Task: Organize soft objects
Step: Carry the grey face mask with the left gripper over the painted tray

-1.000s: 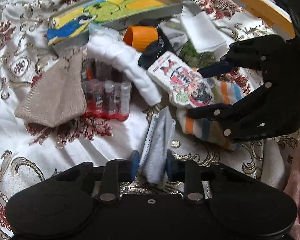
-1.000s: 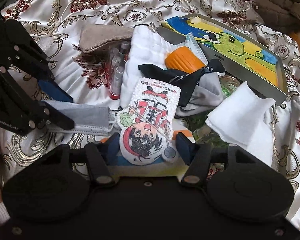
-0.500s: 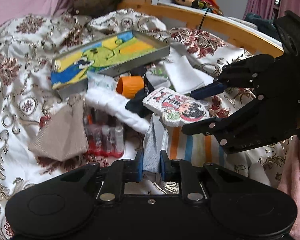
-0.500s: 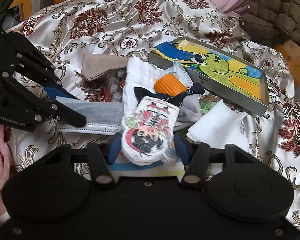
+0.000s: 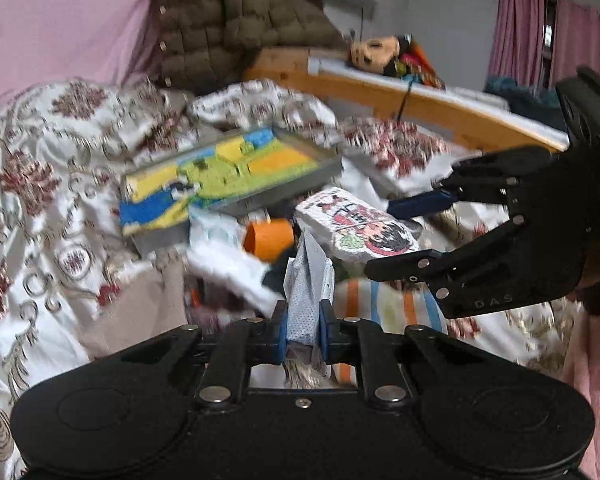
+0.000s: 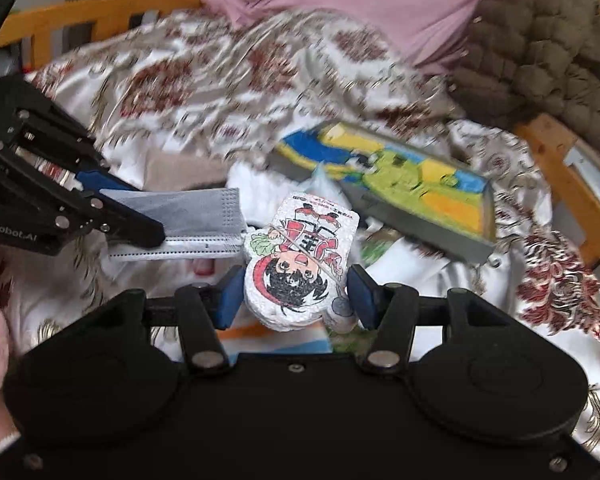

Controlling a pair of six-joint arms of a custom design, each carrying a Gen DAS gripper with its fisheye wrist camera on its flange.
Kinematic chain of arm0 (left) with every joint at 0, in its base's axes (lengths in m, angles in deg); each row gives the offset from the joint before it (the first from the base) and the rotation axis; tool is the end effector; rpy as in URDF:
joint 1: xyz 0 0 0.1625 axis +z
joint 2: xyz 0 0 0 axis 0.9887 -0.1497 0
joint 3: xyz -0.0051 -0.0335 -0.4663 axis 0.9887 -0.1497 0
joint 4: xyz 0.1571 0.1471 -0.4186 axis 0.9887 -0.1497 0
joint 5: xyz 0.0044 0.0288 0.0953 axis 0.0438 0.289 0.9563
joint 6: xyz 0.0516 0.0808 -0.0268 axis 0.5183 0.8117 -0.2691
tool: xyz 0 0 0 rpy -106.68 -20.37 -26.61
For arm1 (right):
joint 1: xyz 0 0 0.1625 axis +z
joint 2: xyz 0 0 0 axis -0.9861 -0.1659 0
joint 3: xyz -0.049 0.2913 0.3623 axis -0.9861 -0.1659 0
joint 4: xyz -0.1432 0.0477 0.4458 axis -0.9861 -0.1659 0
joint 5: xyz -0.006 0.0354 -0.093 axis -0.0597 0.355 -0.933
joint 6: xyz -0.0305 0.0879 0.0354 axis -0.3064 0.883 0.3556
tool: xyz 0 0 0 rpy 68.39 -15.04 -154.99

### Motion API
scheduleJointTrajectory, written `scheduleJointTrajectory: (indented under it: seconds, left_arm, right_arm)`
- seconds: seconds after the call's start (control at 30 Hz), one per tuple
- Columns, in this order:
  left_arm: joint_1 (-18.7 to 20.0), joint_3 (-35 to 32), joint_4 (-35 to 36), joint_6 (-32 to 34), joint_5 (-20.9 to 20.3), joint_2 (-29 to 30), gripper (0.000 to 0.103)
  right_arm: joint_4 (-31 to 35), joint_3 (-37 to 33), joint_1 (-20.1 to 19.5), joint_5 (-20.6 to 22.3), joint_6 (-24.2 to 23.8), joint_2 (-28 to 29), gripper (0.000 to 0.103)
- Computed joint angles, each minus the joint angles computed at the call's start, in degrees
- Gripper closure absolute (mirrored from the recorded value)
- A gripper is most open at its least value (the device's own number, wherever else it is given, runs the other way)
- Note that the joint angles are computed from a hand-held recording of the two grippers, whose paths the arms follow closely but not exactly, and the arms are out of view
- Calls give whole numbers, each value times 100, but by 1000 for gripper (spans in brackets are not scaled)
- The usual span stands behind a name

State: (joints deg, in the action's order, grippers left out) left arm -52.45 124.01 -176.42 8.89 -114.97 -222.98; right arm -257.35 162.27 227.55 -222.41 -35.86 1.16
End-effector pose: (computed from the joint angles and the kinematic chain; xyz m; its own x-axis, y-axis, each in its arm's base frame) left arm -0.0935 -0.2802 0.3485 -0.6573 0.4817 -0.5796 0.7498 0.4958 -0.4382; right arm 0.4320 -0.2133 0.0571 -0.3782 -0.4690 0.7981 -0.9033 0.3757 -0.2072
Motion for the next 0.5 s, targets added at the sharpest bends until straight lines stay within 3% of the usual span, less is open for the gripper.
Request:
scheduleJointTrajectory:
  seconds: [0.13,0.33,0.5]
  left_arm:
    - [13,124,-1026,342,282,329,87]
    - [933,-63,-3976,1168,-48,2067,87]
    - [1569,-486,-5694,1549,-381,3431,87]
  right_arm:
    - [-722,-7,34,-244,-171,113,56]
    - [-2047,-285,-232,-518,-1066,525,56]
    - [-2811,-639,-588,-483,-1723,868,56]
